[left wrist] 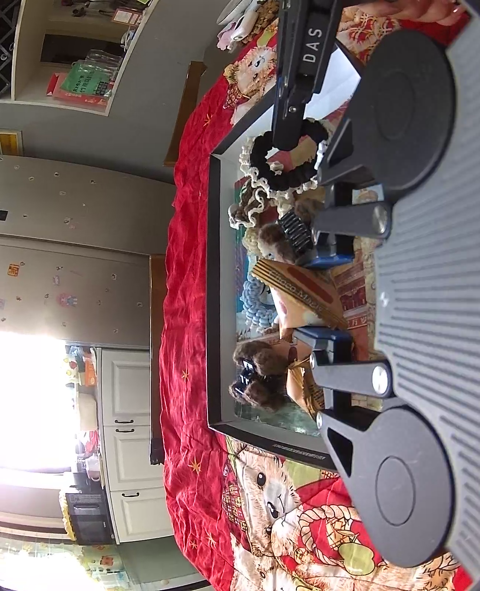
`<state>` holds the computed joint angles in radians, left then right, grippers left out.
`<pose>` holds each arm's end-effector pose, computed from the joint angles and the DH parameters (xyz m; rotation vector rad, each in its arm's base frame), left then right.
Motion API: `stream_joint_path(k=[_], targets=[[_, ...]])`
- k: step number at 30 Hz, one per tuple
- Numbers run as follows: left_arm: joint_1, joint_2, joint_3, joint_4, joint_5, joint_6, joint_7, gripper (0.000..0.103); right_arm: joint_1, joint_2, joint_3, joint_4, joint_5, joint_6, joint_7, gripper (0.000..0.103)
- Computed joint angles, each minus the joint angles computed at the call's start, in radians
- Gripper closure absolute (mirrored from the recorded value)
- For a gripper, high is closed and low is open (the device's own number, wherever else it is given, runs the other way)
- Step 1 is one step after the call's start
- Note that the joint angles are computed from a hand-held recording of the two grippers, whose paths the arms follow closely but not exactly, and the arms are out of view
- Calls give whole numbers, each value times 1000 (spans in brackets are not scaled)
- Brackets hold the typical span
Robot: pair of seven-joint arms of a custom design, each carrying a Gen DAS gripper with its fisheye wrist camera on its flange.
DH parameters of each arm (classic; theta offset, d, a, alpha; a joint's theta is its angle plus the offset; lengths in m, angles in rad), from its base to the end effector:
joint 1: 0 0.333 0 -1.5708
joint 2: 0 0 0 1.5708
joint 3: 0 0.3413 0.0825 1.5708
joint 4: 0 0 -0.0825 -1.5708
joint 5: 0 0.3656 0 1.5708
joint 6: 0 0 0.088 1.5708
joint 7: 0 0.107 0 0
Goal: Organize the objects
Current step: 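Lower both items into the tray and open both tools to release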
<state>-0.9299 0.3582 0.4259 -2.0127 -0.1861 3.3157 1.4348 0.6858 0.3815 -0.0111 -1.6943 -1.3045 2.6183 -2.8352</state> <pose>0.5584 -0.3223 0.4470 -1.4629 1.9204 -1.1184 0.5213 0.4465 0.4534 -1.4189 1.7106 -0.7195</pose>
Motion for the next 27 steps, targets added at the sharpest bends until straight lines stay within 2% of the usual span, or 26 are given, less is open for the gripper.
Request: stream_joint_path(k=[27], targets=[[13, 17, 4, 11, 103, -26, -87, 67, 3, 36, -25, 20, 91, 35, -68, 90]])
